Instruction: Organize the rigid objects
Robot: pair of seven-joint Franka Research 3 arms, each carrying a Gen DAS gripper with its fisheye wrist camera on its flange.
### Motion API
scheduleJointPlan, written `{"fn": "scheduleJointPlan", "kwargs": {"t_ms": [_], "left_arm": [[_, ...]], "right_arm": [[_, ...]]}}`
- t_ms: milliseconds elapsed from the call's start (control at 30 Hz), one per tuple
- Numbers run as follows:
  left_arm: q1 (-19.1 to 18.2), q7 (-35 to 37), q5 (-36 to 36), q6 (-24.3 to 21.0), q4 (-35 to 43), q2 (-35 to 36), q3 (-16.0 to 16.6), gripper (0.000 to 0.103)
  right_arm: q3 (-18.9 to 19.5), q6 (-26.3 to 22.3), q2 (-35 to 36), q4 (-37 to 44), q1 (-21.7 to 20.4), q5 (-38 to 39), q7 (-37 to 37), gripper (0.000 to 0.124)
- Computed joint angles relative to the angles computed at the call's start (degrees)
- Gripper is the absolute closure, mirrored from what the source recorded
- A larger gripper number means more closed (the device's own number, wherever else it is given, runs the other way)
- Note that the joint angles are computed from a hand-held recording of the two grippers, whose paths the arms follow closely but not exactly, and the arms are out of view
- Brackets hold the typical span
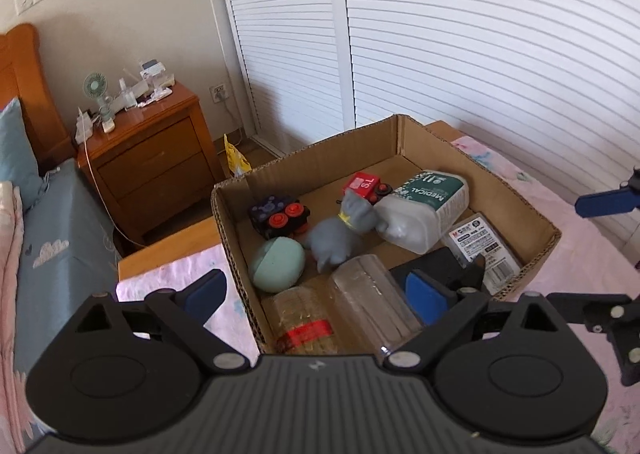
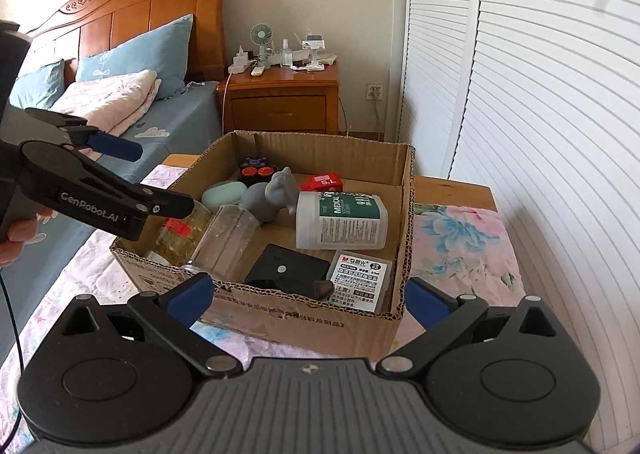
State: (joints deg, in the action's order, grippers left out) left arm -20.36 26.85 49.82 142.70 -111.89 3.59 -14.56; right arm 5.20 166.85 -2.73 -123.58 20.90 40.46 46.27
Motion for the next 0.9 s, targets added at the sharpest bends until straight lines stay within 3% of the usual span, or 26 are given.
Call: {"fn": "scheduleJointPlan", "kwargs": {"t_ms": [233, 400, 567, 733, 900], "left_arm": [[-0.91, -11.30, 3.83, -2.40, -4.23, -4.56, -1.74, 0.003], [-2.36, -21.32, 6.82, -9.54, -6.05, -6.92, -4.75, 0.003], [-4.42, -29.24, 4.09, -15.20, -6.69, -7.67, -6.48, 0.003], [-5.78, -28.73, -1.38, -18.47, -4.75, -6.41, -6.93, 0.003], [-7.83, -27.92, -1.27, -23.90, -1.93, -4.75, -7.40, 0.003]], "right_arm": [[0.66, -1.12, -1.25, -1.18, -1.08, -11.00, 12.36, 0.021], [1.57, -2.76, -2.81, -2.65, -2.60, -22.17, 25.79, 0.021], [2.75, -5.35, -5.09, -4.68, -4.17, -33.04, 38.60, 0.021], [2.91, -6.82, -8.03, -7.22, -3.92, -36.13, 41.80, 0.021], [3.19, -6.42, -10.05, -9.01, -4.09, -37.04, 42.96, 0.021]]}}
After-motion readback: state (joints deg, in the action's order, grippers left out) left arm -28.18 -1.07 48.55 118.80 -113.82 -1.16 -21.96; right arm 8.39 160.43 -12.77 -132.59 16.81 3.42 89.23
